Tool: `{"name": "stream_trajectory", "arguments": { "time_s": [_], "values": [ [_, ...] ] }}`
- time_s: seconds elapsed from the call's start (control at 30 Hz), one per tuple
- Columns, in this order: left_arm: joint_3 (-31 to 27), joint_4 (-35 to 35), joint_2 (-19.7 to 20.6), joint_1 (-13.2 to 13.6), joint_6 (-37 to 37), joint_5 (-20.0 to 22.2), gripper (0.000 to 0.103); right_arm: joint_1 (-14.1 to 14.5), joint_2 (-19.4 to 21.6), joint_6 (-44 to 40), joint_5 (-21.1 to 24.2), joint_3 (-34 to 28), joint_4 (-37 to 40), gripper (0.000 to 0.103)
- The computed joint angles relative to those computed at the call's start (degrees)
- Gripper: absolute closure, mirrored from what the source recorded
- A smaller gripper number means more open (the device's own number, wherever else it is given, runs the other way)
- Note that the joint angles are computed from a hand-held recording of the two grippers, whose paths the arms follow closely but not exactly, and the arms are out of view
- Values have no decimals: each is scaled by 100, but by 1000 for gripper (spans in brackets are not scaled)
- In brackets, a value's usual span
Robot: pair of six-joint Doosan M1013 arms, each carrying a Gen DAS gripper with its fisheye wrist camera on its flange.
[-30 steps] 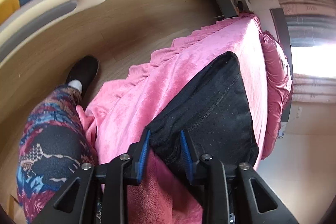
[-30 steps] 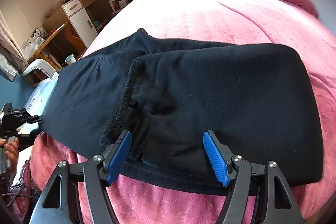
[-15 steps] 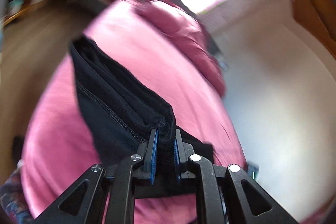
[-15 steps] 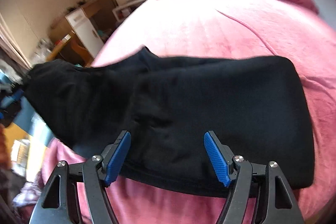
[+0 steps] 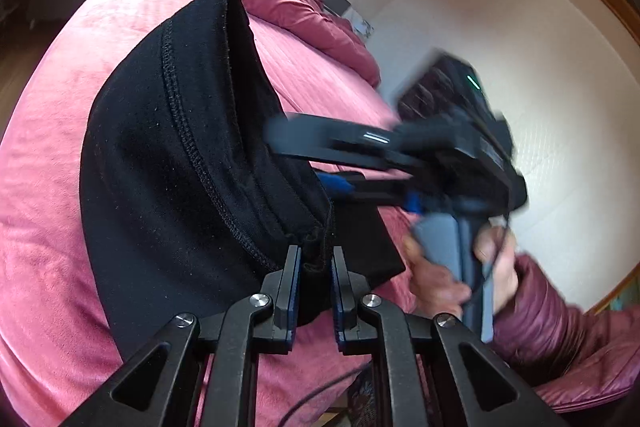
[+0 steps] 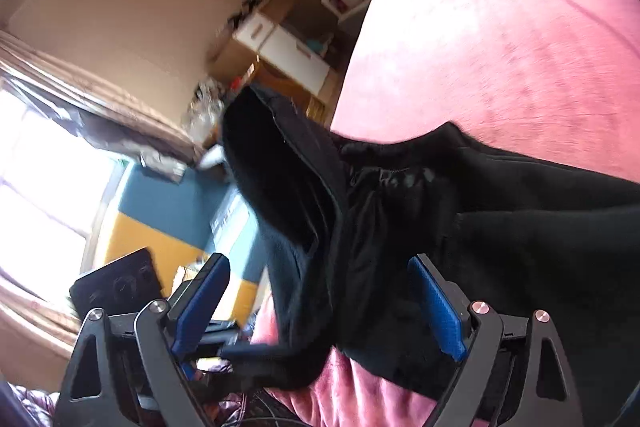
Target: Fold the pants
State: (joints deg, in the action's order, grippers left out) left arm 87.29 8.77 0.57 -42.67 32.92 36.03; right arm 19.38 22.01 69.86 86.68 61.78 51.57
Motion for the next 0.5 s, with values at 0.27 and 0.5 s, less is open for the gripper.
{"name": "stream_trajectory", "arguments": {
  "time_s": [0.27,0.5],
  "values": [
    [-419,196,182,-112,464,717,90,491,457,-237,621,-717,-1086,51],
    [221,-1256,-493,230,1493,-581,77,302,296,-241,187,-551,-858,88]
  ]
}}
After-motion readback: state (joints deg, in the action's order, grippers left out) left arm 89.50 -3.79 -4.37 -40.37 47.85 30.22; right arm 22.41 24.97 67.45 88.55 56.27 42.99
